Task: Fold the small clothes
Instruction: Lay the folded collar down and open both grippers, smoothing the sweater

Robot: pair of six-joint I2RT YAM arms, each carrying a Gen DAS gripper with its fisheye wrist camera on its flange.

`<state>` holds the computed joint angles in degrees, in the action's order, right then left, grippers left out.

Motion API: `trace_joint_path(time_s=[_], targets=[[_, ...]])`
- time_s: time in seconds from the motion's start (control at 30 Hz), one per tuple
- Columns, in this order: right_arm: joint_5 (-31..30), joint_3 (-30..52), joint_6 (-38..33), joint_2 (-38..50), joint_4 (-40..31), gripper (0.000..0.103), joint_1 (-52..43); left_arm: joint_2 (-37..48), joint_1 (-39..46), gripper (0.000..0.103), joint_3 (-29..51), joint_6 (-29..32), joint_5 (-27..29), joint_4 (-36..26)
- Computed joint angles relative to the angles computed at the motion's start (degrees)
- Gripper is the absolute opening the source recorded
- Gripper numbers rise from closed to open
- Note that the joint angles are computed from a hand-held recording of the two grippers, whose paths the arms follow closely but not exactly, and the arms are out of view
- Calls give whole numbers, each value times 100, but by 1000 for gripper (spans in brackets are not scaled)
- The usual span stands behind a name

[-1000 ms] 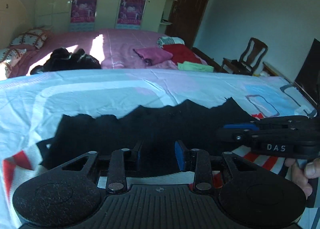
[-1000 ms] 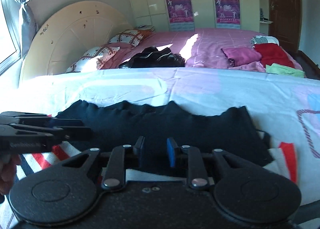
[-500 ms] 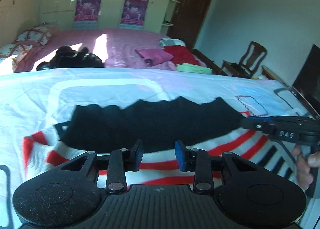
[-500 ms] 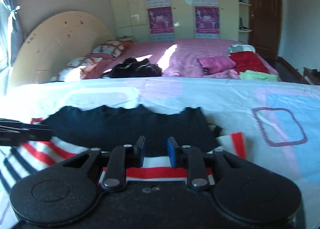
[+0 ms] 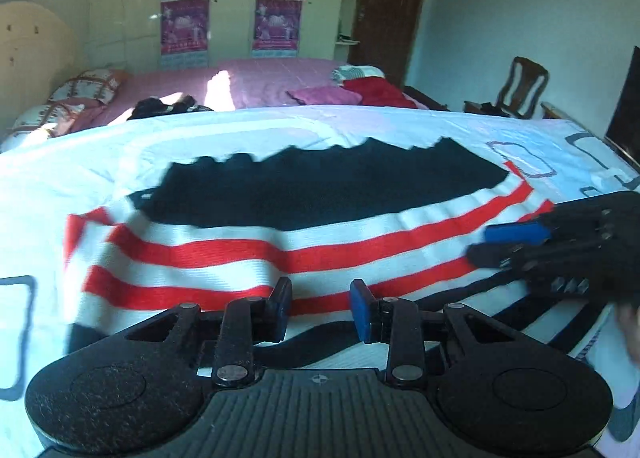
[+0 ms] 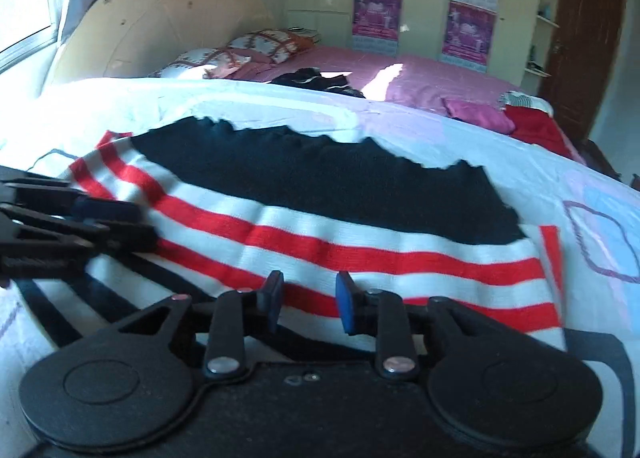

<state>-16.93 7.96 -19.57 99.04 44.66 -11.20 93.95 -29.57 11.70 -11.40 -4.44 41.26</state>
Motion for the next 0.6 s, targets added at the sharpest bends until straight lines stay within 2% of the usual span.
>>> trace_joint_path(time_s=[0.07,0.1,0.13,0.17,0.2,0.23,0.27,0.3,0.37,0.4,0.43,0.5,0.57,0.6], targets=[[-236,128,-312,-57,-156,19,-1054,-191,793,33,-446,283,168,184],[-409,331,-484,60,-352,19,-1642,-136,1463,32,-794,497,542,684],[-808,655,-693,170,-880,9,-2161,-133,1977,18,-913,539,957,808],[-1220,955,-823,251,-1447,6,-2527,-255,2467,11,-967,518,1325,694],[-1273,1065,-829,206,-1731,6,-2606,-441,2669,11,-934,528,1507,426],[-1126,916,-720,25,-1593,11,-2517,-793,2583,11,-907,379,1391,49],[-1099,656,-577,-227,-1333,26,-2440,-1196,2313,12,-955,129,1147,-188],[-1260,379,-455,-545,-1172,28,-2399,-1561,1973,13,-1016,-30,939,-339],[-1549,67,-402,-1183,-1521,27,-2183,-2021,1249,28,-982,-267,649,-705],[-1588,-164,-323,-1565,-1598,27,-1913,-2160,687,46,-937,-446,353,-814],[-1510,-325,-137,-1860,-1628,27,-1560,-2169,188,56,-904,-595,37,-786],[-1233,-567,254,-2192,-1575,23,-803,-1685,-616,59,-637,-935,-365,-593],[-757,-738,648,-1928,-1008,23,-83,-943,-1011,59,-336,-1283,-571,-262],[-332,-742,764,-1561,-696,22,291,-549,-1099,59,-170,-1452,-565,-200]])
